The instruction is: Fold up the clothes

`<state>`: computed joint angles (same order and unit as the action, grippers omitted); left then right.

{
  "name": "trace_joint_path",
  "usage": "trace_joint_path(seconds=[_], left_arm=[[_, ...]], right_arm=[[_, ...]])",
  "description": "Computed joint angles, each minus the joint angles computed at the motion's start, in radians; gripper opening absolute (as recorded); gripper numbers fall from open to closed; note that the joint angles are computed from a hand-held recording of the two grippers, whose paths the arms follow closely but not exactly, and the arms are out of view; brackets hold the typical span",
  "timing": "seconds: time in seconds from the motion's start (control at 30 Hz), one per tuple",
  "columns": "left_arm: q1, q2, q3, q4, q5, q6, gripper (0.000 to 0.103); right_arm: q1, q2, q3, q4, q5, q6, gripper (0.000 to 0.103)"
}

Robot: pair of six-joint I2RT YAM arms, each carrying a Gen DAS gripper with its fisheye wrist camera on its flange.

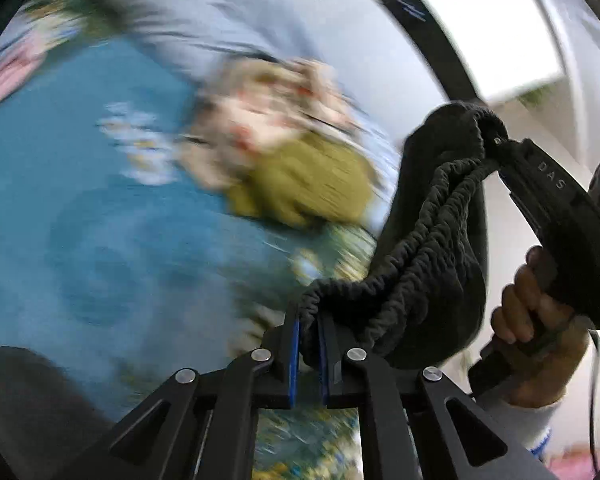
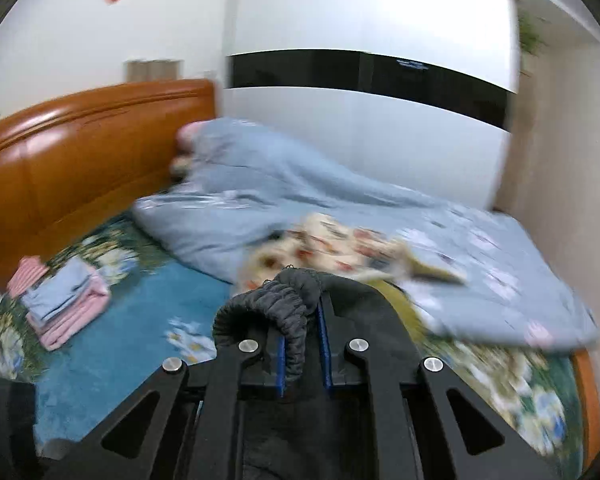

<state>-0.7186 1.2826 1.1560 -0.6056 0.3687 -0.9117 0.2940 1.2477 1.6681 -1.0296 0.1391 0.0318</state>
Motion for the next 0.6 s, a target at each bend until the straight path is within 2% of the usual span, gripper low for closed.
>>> trace_joint_path(seconds=[0.1, 0.2, 0.33, 0.43, 0.6], left_arm=[[0.194, 0.026, -0.088, -0.014, 0.073, 0.012, 0.008], [0.320, 0.071, -0.140, -0.034, 0.116, 0.037, 0.008], [0.470, 0.098, -0.195, -0.025, 0.209, 0.070, 0.008], [0.583, 0.114, -0.192, -0.037, 0.253, 0.110, 0.008], [0.786, 0.204, -0.185, -0.064, 0.308, 0.208, 0.008]], right_arm=[[0.104, 0.232, 0.044, 0.043, -0.023, 0.091, 0.014], [0.194, 0.419, 0.101, 0.047, -0.002, 0.165, 0.013], [0.287, 0.573, 0.182, 0.055, 0.034, 0.194, 0.013], [0.337, 0.716, 0.340, 0.017, 0.035, 0.203, 0.013], [0.402, 1.003, 0.703, -0.113, 0.019, 0.213, 0.013]])
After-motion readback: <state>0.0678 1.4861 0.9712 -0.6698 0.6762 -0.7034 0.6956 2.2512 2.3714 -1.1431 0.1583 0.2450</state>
